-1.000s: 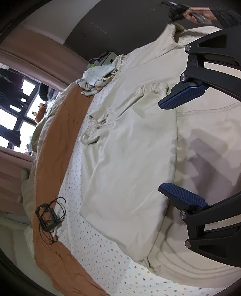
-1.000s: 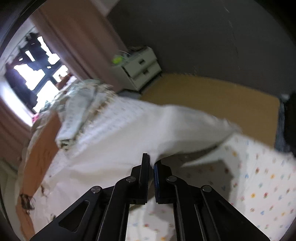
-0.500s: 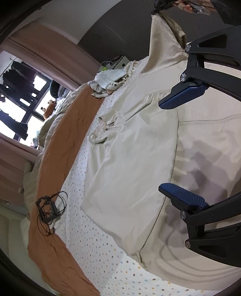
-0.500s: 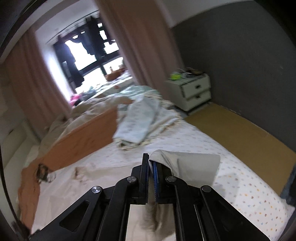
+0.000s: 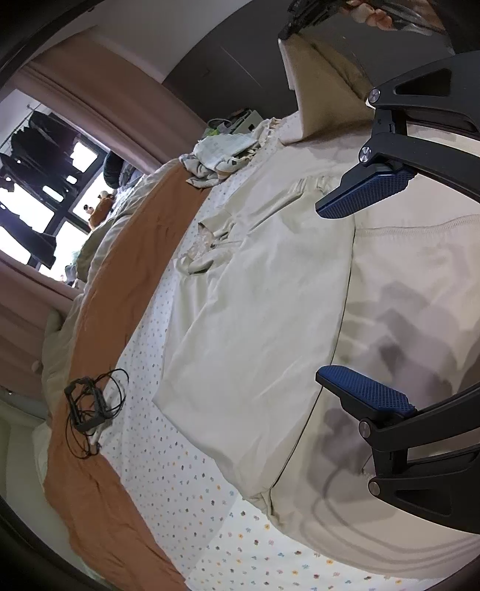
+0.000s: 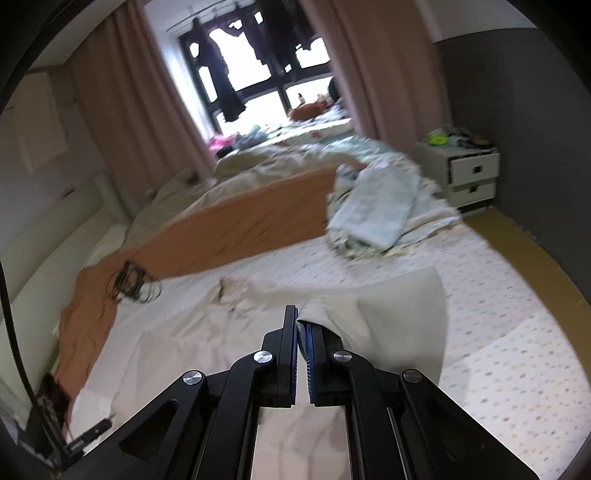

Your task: Fold large clothes

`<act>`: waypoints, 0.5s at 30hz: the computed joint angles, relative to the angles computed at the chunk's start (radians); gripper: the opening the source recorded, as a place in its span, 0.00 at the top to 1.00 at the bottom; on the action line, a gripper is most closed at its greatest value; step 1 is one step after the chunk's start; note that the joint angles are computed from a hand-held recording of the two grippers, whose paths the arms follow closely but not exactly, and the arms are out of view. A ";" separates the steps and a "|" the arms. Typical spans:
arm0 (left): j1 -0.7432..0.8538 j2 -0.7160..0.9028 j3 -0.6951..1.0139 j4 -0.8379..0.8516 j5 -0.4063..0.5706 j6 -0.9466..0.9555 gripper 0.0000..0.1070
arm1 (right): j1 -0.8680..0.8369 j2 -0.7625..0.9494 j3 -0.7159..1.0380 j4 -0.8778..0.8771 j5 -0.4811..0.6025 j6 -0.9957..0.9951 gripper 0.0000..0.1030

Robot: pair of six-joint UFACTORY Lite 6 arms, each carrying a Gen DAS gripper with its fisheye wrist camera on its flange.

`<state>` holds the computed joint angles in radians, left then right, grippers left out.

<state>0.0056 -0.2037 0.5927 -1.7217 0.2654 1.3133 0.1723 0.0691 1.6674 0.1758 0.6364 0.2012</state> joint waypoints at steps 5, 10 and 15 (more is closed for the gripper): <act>0.015 0.016 -0.007 -0.042 0.011 0.045 0.23 | 0.145 0.073 -0.051 -0.031 -0.059 0.064 0.94; 0.019 0.018 -0.011 -0.039 0.016 0.050 0.23 | 0.279 0.245 -0.033 0.070 -0.050 -0.003 0.45; 0.025 0.019 -0.013 -0.033 0.019 0.041 0.23 | 0.349 0.246 -0.161 0.099 -0.080 -0.016 0.29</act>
